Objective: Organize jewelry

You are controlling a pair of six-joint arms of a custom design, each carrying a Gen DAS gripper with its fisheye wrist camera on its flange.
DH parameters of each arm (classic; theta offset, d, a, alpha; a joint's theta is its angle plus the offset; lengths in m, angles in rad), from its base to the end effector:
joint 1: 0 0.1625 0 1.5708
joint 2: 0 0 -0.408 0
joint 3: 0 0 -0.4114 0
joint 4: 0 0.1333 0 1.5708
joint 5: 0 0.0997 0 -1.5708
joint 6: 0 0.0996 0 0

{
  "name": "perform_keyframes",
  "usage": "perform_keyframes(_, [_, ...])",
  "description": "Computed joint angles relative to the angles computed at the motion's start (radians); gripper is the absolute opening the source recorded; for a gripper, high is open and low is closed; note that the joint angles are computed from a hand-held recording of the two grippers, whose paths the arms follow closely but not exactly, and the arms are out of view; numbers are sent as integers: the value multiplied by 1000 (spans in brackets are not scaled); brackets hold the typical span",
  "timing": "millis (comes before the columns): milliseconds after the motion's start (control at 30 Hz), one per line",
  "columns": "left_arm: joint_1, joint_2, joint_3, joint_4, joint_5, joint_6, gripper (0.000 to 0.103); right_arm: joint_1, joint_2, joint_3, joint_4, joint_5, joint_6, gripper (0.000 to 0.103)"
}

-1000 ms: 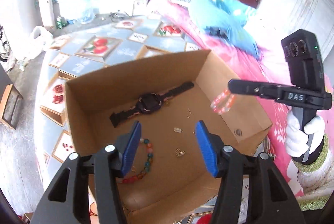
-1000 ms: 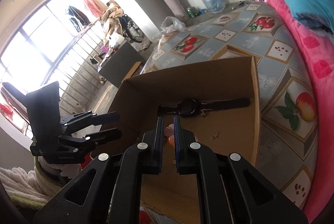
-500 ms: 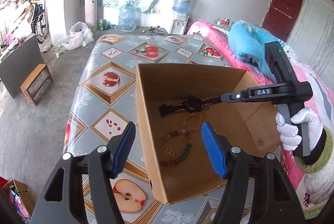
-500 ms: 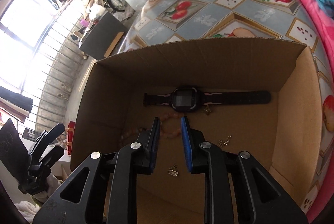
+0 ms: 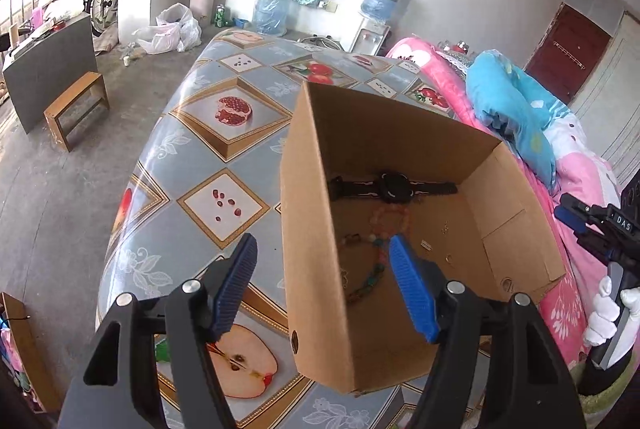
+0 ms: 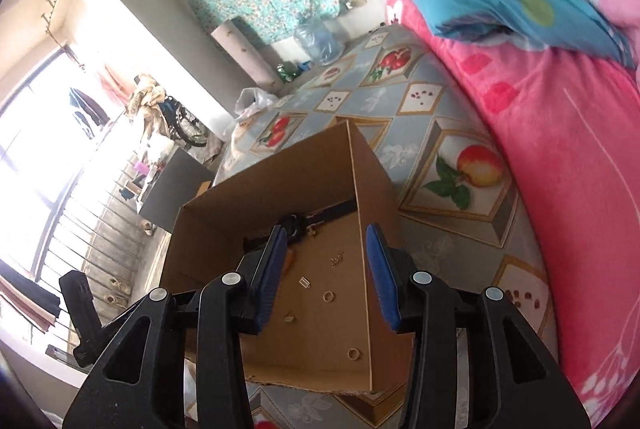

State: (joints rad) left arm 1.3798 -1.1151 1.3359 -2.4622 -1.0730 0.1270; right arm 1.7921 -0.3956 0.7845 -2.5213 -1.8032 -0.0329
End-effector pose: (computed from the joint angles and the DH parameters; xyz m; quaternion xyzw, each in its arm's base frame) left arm 0.0421 -0.7348 0.4322 0.0649 0.9165 -0.3262 0.2223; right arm 0.3037 -0.8472 0.1348 0.0891 -0.9507 0.2845 0.0850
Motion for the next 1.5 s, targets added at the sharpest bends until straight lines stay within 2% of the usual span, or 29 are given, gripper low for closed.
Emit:
perform_keyframes(100, [9, 15, -21, 71, -40, -34, 67, -13, 7, 3, 74, 2, 46, 41])
perform_keyframes(200, [16, 19, -20, 100, -91, -51, 68, 2, 22, -4, 81, -51, 32, 41])
perform_keyframes(400, [-9, 10, 40, 16, -12, -28, 72, 3, 11, 16, 89, -50, 49, 41])
perform_keyframes(533, [-13, -19, 79, 0, 10, -44, 73, 13, -24, 97, 48, -66, 51, 41])
perform_keyframes(900, [-32, -169, 276, -36, -4, -91, 73, 27, -107, 280, -63, -102, 41, 41])
perform_keyframes(1167, [-36, -217, 371, -145, -29, -81, 74, 26, -145, 362, -132, -109, 0, 41])
perform_keyframes(1267, [-58, -246, 444, -302, 30, -59, 74, 44, -160, 432, -279, -173, -58, 42])
perform_keyframes(1400, [-114, -291, 543, -477, 137, 35, 77, 61, -207, 566, -527, -169, -143, 54])
perform_keyframes(1433, [-131, -296, 566, -532, 179, 75, 78, 70, -209, 590, -596, -185, -184, 59])
perform_keyframes(1500, [-168, -291, 604, -647, 276, 161, 89, 86, -212, 632, -710, -195, -257, 65])
